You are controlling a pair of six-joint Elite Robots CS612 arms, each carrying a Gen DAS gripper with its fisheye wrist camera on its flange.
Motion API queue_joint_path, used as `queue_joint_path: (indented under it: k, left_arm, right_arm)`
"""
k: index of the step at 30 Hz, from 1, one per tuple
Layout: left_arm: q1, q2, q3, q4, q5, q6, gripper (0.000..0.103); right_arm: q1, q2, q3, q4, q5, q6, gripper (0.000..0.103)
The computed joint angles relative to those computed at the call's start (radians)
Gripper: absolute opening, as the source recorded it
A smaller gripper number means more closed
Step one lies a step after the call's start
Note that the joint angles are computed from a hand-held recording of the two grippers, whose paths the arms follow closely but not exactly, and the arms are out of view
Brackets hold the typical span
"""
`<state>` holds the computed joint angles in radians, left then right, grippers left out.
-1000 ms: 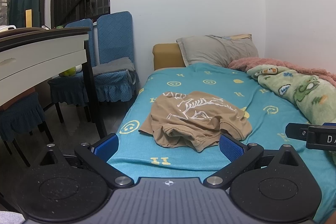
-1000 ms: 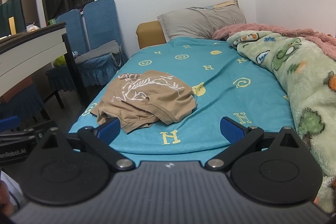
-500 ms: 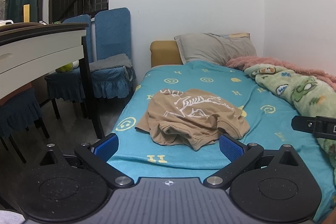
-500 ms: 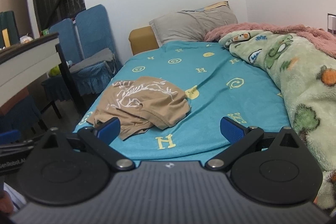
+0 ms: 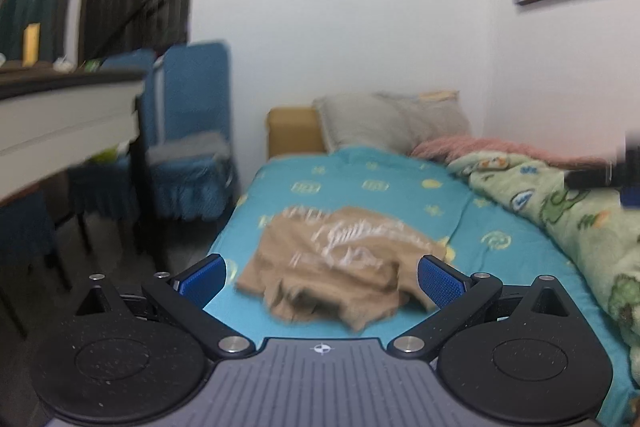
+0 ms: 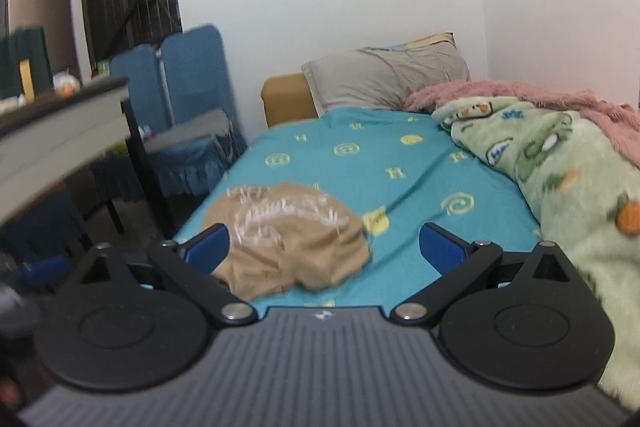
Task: Fold clothes
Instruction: 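Approach the crumpled tan T-shirt with both grippers open, then grasp the tan T-shirt edge with the left gripper while the right gripper grasps another edge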
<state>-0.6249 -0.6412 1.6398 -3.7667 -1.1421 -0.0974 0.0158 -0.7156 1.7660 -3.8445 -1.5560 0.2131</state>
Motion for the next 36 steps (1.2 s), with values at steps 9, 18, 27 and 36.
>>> queue_joint_path:
  k: [9, 18, 27, 36]
  left_arm:
    - [0.017, 0.108, -0.251, 0.350, -0.066, 0.277, 0.102]
    - [0.044, 0.225, -0.401, 0.521, -0.152, 0.379, 0.082]
    - [0.065, 0.256, -0.464, 0.473, -0.128, 0.264, 0.016]
    - [0.072, 0.194, -0.371, 0.293, -0.138, 0.156, 0.007]
  right_arm:
    - [-0.038, 0.066, -0.126, -0.076, 0.056, 0.027, 0.103]
    - [-0.070, 0.125, -0.167, 0.054, 0.181, 0.226, 0.103]
    - [-0.054, 0.168, -0.254, 0.226, 0.103, 0.205, 0.103]
    - [-0.033, 0.156, -0.228, 0.244, 0.023, 0.160, 0.103]
